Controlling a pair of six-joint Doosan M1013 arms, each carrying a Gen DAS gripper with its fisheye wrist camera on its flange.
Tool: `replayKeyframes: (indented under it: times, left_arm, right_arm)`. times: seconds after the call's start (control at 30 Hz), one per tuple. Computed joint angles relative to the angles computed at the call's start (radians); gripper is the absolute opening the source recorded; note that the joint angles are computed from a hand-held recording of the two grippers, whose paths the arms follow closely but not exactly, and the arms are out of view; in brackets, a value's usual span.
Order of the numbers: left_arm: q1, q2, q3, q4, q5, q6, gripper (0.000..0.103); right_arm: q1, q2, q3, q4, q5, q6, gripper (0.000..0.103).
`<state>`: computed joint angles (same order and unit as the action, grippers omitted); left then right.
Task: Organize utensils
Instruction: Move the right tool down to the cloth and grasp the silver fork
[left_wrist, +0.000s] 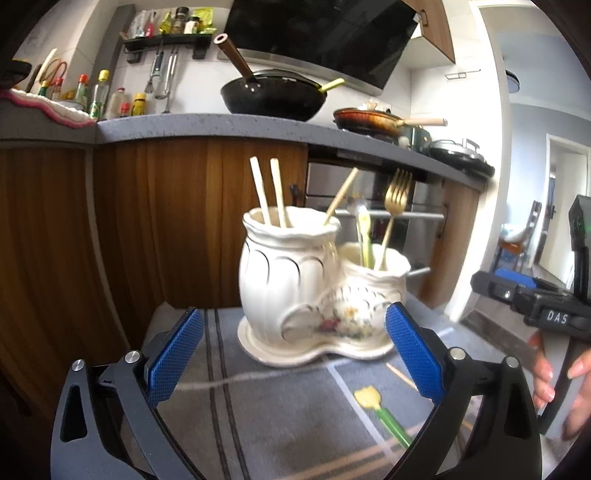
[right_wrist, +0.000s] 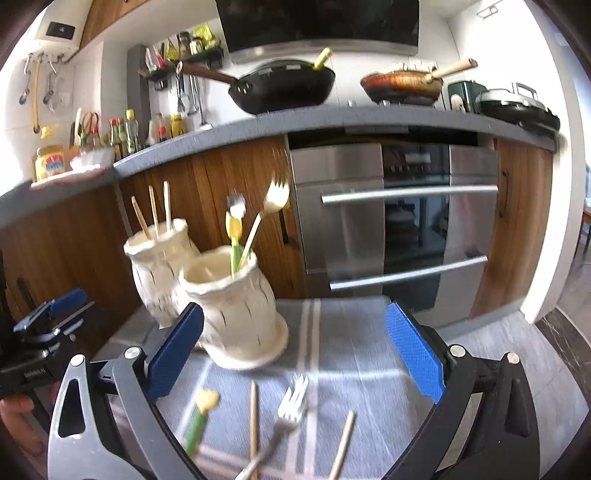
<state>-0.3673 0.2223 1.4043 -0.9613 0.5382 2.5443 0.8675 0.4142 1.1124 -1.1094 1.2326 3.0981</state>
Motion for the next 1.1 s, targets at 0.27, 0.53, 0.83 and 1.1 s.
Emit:
replayKeyframes:
  times: [0.27,0.53,0.83,1.1]
  left_arm:
    - [-0.002,-0.017,0.026,0.072,0.024,-0.069,0.098]
    - [-0.016,-0.020,0.031,0.167,0.046,-0.128,0.098]
    - [-0.026,-0.009,0.018,0.237,0.080,-0.164,0.098]
    - [-0.030,-0.008,0.017,0.253,0.098,-0.161,0.098]
  right_arm:
    - [0.011,-0.001,0.016,0.102,0.032,-0.029,0.097]
    - [0.002,0.008,0.008,0.186,0.053,-0.088,0.097]
    - [-0.014,-0.001,0.016,0.307,-0.025,-0.148,0.076]
    - [-0.019,-0.012,0.027,0.318,0.007,-0.115,0.048]
